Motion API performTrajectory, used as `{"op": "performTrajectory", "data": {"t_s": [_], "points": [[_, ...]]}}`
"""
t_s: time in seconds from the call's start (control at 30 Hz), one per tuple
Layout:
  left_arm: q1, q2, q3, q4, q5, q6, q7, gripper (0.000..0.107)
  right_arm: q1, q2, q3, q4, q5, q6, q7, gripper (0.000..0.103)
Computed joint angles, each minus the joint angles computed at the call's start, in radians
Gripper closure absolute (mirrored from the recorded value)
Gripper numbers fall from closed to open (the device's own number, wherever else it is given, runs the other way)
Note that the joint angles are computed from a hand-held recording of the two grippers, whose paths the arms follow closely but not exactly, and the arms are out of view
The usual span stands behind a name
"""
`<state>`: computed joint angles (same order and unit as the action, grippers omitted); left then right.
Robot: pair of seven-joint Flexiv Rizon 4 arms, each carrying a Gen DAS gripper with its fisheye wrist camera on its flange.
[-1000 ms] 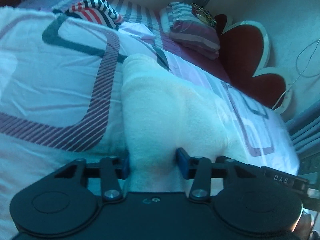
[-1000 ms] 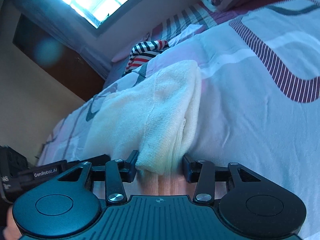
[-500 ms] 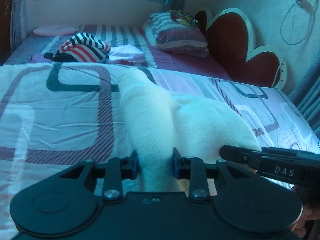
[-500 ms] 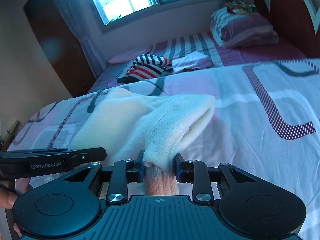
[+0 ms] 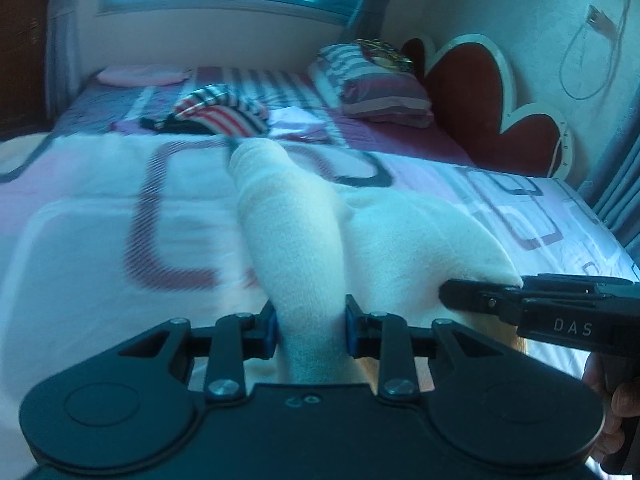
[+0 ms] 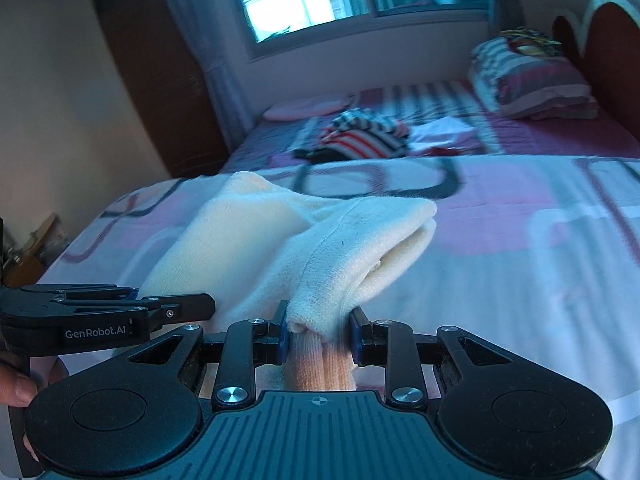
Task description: Fold small clothes
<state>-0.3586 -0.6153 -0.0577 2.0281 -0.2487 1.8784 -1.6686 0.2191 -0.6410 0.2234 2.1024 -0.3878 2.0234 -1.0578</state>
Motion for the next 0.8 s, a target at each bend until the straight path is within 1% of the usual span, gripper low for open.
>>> {"op": "performTrajectory", "data": {"t_s": [0.1,0.23,0.27,0.3,0.33,0.37,0.4,0.43,0.47,0.5,0.53,0.57,0.6,0.67,0.7,0.73,0.77,0.8], "points": [[0.078,0.033,-0.042,0.087,0.034,0.037,-0.027,0.078,0.045,-0.016,0.012,-0.006,0.008,-0.001,0.003,0.075],[0.163,0.033,-0.08,0.15,0.068,0.065,-0.075,0.077,0.092,-0.063,0.021,-0.034,0.012,-0.013,0.01,0.075],[0.168,0.027,-0.077,0.156,0.068,0.066,-0.083,0.073,0.094,-0.082,0.027,-0.047,0.012,-0.018,0.017,0.075],[0.17,0.021,-0.071,0.158,0.067,0.061,-0.089,0.066,0.113,-0.098,0.01,-0.056,0.011,-0.018,0.038,0.075],[0.195,0.013,-0.089,0.161,0.076,0.062,-0.102,0.06,0.144,-0.108,-0.01,-0.063,0.058,-0.027,0.026,0.075],[0.205,0.007,-0.081,0.164,0.105,0.073,-0.137,0.043,0.147,-0.124,-0.003,-0.074,0.097,-0.037,0.015,0.074],[0.186,0.001,-0.063,0.176,0.072,0.101,-0.123,0.029,0.122,-0.148,0.009,-0.08,0.071,-0.022,0.056,0.073],[0.196,-0.008,-0.07,0.187,0.057,0.132,-0.108,0.027,0.107,-0.161,0.022,-0.071,0.082,0.005,0.07,0.062],[0.233,-0.017,-0.086,0.19,0.107,0.145,-0.142,0.027,0.119,-0.168,0.006,-0.067,0.106,0.031,0.073,0.054],[0.293,-0.031,-0.123,0.193,0.175,0.158,-0.185,0.028,0.127,-0.172,-0.009,-0.057,0.118,0.056,0.069,0.053],[0.325,-0.045,-0.139,0.188,0.222,0.165,-0.21,0.028,0.119,-0.18,-0.007,-0.051,0.112,0.079,0.064,0.053],[0.328,-0.058,-0.15,0.197,0.207,0.198,-0.175,0.028,0.111,-0.181,-0.006,-0.041,0.103,0.095,0.06,0.053],[0.305,-0.063,-0.129,0.191,0.203,0.207,-0.165,0.028,0.117,-0.183,-0.015,-0.039,0.103,0.103,0.054,0.053],[0.281,-0.057,-0.109,0.181,0.192,0.188,-0.156,0.029,0.134,-0.174,-0.03,-0.033,0.114,0.1,0.052,0.053],[0.286,-0.046,-0.113,0.181,0.195,0.17,-0.152,0.034,0.142,-0.167,-0.034,-0.033,0.123,0.09,0.058,0.053],[0.299,-0.033,-0.124,0.183,0.203,0.166,-0.156,0.038,0.136,-0.156,-0.018,-0.031,0.143,0.069,0.049,0.053],[0.286,-0.024,-0.111,0.189,0.2,0.189,-0.157,0.048,0.142,-0.139,-0.031,-0.022,0.124,0.053,0.078,0.053],[0.246,-0.015,-0.073,0.189,0.183,0.211,-0.142,0.058,0.175,-0.112,-0.056,-0.011,0.148,0.043,0.068,0.053]]}}
